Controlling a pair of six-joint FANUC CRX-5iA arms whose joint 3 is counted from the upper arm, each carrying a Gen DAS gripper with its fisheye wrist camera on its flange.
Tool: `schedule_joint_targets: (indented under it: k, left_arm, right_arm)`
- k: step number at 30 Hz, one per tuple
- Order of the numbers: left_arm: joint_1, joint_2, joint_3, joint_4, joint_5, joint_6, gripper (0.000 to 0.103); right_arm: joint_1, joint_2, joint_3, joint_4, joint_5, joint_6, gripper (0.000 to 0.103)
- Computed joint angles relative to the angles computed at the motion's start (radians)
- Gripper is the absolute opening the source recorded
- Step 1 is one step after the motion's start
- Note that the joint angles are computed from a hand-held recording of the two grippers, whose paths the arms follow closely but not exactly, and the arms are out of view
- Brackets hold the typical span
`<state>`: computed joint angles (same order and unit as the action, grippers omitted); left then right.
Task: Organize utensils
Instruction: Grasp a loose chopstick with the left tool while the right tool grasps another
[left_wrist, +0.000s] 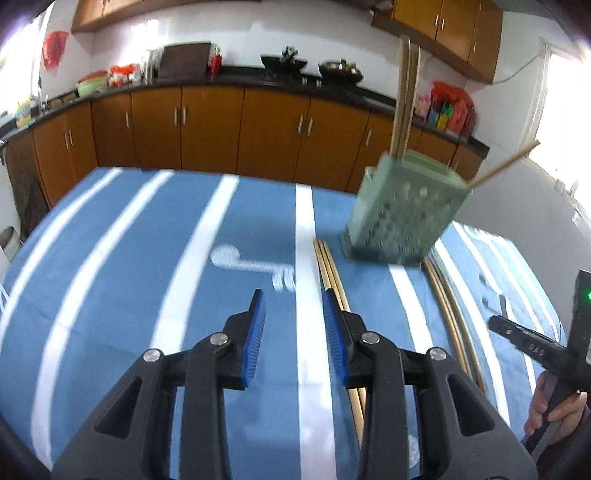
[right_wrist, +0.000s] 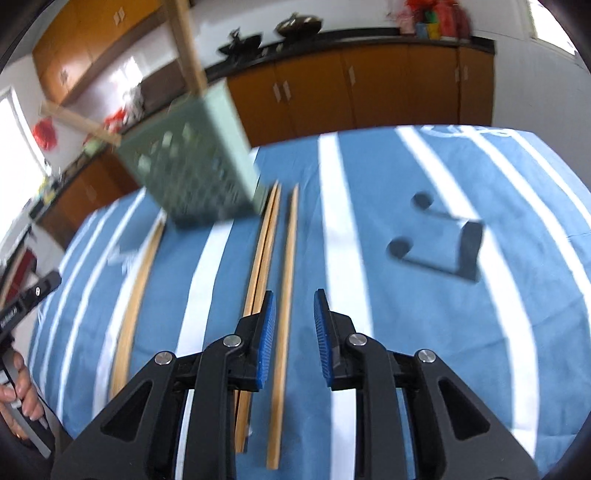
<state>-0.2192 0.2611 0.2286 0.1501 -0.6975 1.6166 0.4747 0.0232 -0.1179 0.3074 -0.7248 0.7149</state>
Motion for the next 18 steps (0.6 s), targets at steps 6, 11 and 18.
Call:
schedule_joint_targets:
  k: [6, 11, 18]
  left_arm:
    - [-0.017, 0.027, -0.004, 0.047, -0.035, -0.032, 0.033]
    - [-0.035, 0.052, 0.013, 0.064, -0.062, -0.066, 0.032]
    - [-0.06, 0.092, 0.046, 0.04, -0.112, -0.078, 0.018]
  right_arm:
    - [0.034, 0.039, 0.006, 0.041, -0.045, 0.005, 0.022]
    - [0.039, 0.051, 0.001, 0.108, -0.082, -0.037, 0.008]
    - [0.017, 0.05, 0.006, 0.103, -0.091, -0.077, 0.008]
